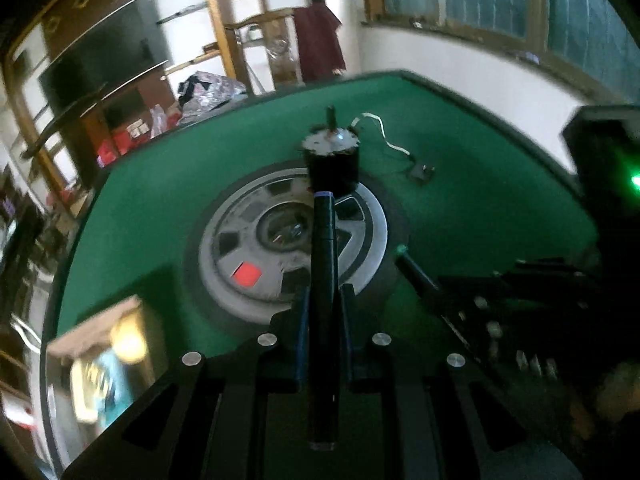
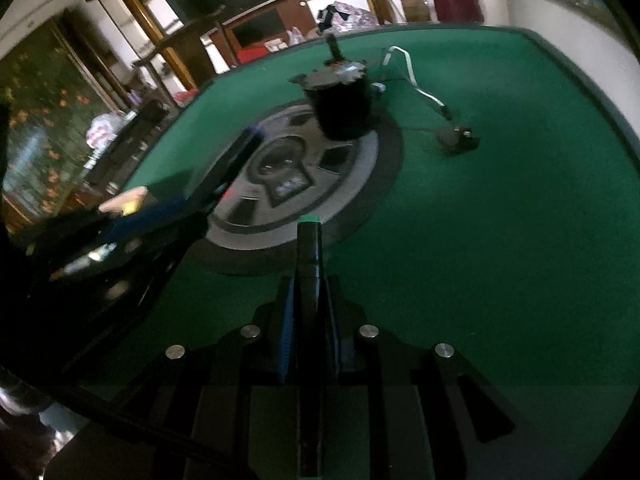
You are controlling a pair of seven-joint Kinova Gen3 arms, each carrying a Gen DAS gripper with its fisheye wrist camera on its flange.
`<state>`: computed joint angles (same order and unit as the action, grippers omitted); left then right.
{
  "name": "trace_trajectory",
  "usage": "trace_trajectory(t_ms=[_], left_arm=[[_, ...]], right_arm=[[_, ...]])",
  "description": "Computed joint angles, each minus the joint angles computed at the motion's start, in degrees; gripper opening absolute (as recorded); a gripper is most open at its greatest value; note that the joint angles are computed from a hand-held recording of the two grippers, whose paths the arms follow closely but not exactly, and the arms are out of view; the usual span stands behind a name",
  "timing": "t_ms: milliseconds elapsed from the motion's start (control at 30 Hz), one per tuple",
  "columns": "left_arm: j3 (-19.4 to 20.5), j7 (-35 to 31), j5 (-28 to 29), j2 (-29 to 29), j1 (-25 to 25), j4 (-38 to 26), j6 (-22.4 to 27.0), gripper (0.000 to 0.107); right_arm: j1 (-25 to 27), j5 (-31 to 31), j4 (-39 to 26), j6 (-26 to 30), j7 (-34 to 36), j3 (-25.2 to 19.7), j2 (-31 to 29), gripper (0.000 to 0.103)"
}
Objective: Organize objects
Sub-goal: 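Carry the black marker to the cardboard box with left tool while right tool carries its marker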
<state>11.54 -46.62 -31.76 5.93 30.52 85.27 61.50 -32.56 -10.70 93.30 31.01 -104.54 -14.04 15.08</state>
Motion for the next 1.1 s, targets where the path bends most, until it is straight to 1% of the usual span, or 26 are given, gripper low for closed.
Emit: trace_trajectory(t_ms=[100,133,267,333,367,400,467,533,633,767,867,967,1033,1100], left_arm=[[0.2,4.1,-0.3,-4.8,-0.5,3.3,-0.2,0.011],[0.6,5.3,-0.1,-6.9,-1.1,4.9,-0.4,0.011],[4.0,11.0,-2.5,-13.4,-3.6,9.5,2.5,0.011],[5.1,13.4,-2.7,-16.8,-5.4,12.1,3.5,0.012],[5.2,14.1,-2.2,-18.6,-6.3,13.6,3.6,0.012],[5.0,14.4,-1.4,-20.2,-7.3,14.7,3.6,0.012],[4.9,15.4,-0.4,-22.7,-9.3,17.3,3.1,0.012],[4.5,15.4,0.7,-25.1,-11.0,19.6,2.5,0.012],[4.0,15.0,2.2,-27.6,-13.3,22.3,1.1,0.012],[2.7,13.3,4.8,-30.0,-15.9,25.0,-1.6,0.012],[1.8,11.5,7.0,-31.4,-17.5,26.6,-2.8,0.012],[0.7,9.9,9.4,-31.3,-19.5,27.4,-4.0,0.012],[0.1,8.8,10.8,-31.1,-20.9,27.9,-4.5,0.012],[-1.2,7.1,12.4,-30.9,-22.2,28.5,-5.2,0.012]], right_arm=[[3.3,-5.8,1.0,-1.3,5.8,-3.4,-0.5,0.012],[3.5,-7.3,0.9,-1.7,7.2,-4.1,-0.1,0.012],[5.1,-13.6,0.5,-1.8,13.6,-6.9,0.1,0.012],[3.7,-14.6,0.7,-2.5,14.7,-6.9,-0.3,0.012],[3.0,-14.9,1.0,-3.0,15.2,-6.8,-0.9,0.012],[3.3,-16.1,1.4,-3.6,16.5,-7.9,-1.3,0.012],[2.0,-16.8,1.2,-4.1,16.9,-7.7,-2.2,0.013],[-0.2,-15.5,0.5,-4.4,15.6,-6.9,-3.1,0.013],[-2.8,-13.2,-1.5,-3.1,14.0,-6.1,-4.0,0.013],[-5.7,-10.7,-6.0,0.1,12.7,-6.0,-3.3,0.013],[-8.5,-8.3,-10.5,3.5,11.1,-5.6,-0.9,0.013],[-13.3,-2.9,-16.0,6.8,6.4,-3.6,3.4,0.013],[-15.6,-0.4,-19.7,8.9,3.8,-2.5,6.6,0.013],[-18.4,2.8,-23.1,10.4,0.4,-0.7,9.4,0.013]])
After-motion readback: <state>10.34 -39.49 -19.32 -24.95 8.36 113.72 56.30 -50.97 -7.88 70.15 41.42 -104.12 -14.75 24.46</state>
